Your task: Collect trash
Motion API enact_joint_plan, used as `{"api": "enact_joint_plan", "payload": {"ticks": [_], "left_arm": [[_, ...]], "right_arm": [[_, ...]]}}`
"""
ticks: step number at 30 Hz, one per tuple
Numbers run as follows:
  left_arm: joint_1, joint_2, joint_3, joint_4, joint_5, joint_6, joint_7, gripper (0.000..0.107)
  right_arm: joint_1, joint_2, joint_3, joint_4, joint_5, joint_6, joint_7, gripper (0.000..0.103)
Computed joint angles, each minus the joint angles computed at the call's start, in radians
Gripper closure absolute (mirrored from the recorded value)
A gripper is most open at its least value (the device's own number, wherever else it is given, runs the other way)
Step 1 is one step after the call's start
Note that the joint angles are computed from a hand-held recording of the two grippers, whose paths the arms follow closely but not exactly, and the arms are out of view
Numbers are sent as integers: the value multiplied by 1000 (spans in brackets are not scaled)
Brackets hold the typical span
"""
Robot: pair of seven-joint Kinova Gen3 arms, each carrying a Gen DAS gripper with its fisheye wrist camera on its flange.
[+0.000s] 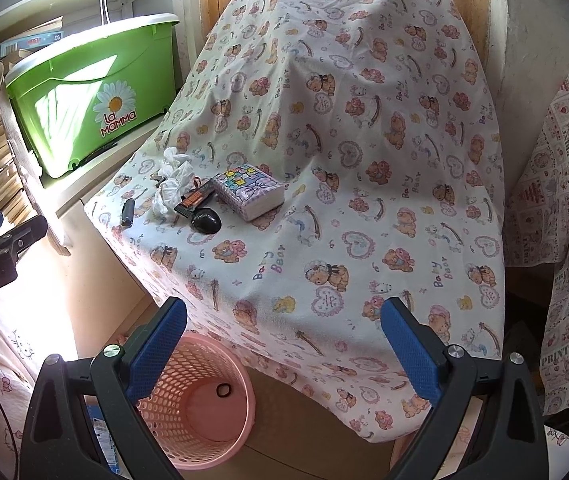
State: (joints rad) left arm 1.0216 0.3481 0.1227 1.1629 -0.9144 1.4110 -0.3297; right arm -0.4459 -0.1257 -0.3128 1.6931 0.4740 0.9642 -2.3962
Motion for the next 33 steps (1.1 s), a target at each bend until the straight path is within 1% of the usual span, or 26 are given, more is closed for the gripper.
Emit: {"api": "enact_joint_plan", "payload": {"ticks": [2,7,11,16,20,22,25,26,27,29,33], "left_arm": [[-5,0,2,-2,11,-4,-6,6],[8,9,-2,-11,-1,13,-12,6],[-12,-2,0,-7,35,-1,-11,6],[-19,-6,2,-3,43,-3,-8,6],[-33,-16,10,1,71,-16,-15,6],[-33,-13,13,-7,76,-9,-28,6],[-31,8,14,-58,92,27,-75,11],[-41,17,16,-88,114,36,-110,17],[-49,25,15,-117,136,44,-139,21],[-67,37,8,-175,185,49,-188,25],[-89,85,-21,-331,263,103,-288,28]], "right_arm": [[0,2,1,-1,-4,-2,0,4],[-2,4,-1,-3,0,1,-5,4],[-2,2,3,-3,-10,0,-5,4],[-3,1,1,3,-13,0,-9,4],[-5,0,-2,6,-9,2,-13,4],[-5,0,-3,7,-7,2,-18,4],[-4,-4,1,8,-21,-3,-16,4],[-3,-6,5,6,-32,-4,-10,4],[-2,-6,8,5,-42,-5,-5,4],[0,-5,8,2,-50,-4,3,4],[-1,0,9,-4,-62,-5,23,4]]}}
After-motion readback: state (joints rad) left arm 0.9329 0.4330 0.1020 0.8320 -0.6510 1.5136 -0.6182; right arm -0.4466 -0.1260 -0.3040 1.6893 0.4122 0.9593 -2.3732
